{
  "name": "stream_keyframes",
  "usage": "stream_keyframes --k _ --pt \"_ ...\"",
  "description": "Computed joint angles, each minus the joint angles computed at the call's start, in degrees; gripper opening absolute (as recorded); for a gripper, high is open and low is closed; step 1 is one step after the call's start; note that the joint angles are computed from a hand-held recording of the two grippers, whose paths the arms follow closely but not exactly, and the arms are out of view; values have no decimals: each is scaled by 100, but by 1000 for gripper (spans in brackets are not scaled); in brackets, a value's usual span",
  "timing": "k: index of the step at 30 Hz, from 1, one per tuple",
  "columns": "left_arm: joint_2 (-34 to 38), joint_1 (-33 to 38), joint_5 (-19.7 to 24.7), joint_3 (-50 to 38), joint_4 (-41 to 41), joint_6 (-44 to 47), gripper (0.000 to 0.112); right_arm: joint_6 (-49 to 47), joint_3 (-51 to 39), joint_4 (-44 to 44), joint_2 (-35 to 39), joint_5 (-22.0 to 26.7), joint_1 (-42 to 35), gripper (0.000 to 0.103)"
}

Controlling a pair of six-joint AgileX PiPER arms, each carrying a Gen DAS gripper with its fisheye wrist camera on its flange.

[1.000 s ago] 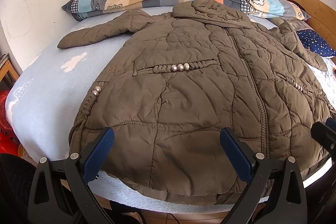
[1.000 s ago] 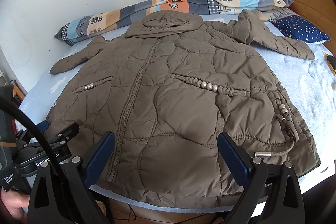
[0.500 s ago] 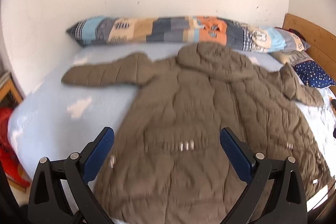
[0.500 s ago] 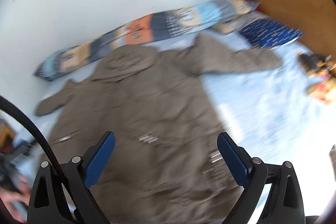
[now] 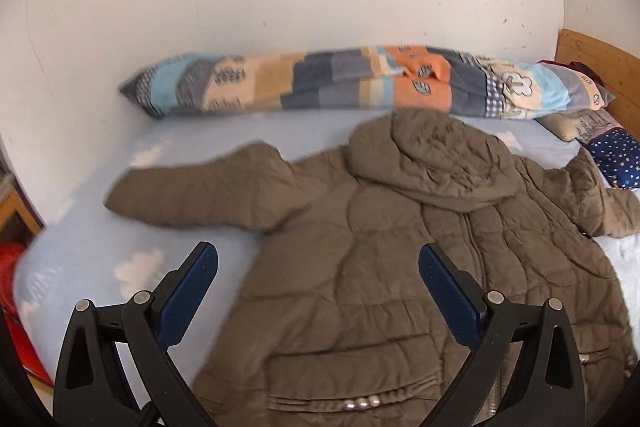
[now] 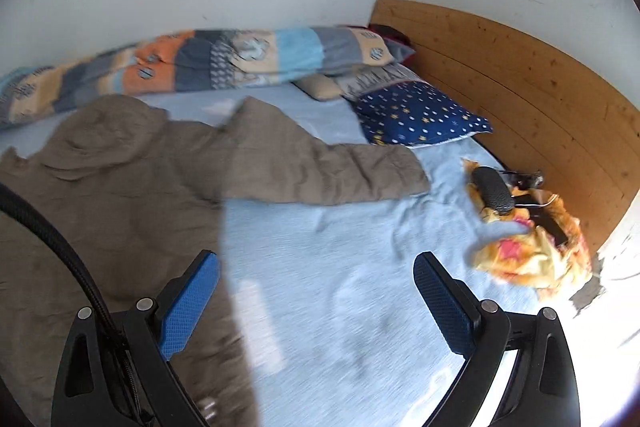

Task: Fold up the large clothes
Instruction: 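Grasp the sleeve cuff of the jacket with the right gripper and lift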

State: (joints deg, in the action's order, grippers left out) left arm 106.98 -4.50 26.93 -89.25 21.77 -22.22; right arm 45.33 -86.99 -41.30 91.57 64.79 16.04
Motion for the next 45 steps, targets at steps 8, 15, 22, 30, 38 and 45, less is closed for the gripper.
stream_keyframes --k 8,15,22,30,38,45 --pt "232 -128 106 -123 91 -83 101 -477 -636 427 887 -306 -1211 99" --pt "426 -177 274 -289 -26 -17 101 -2163 -750 4125 1067 -1941 -3249 85" --pt "532 -199 272 -339 92 -152 101 -3876 -1221 7568 2005 -2137 -4910 53" --pt "838 -172 535 -688 142 -268 101 -3173 -2071 7525 2947 -2254 -5253 50" --pt "1095 -237 706 -930 71 -111 101 -2777 -3339 7175 4048 -1825 -5404 50" --pt "1145 -248 774 -1025 1 -65 101 -3621 -3287 7823 4118 -2136 -5357 19"
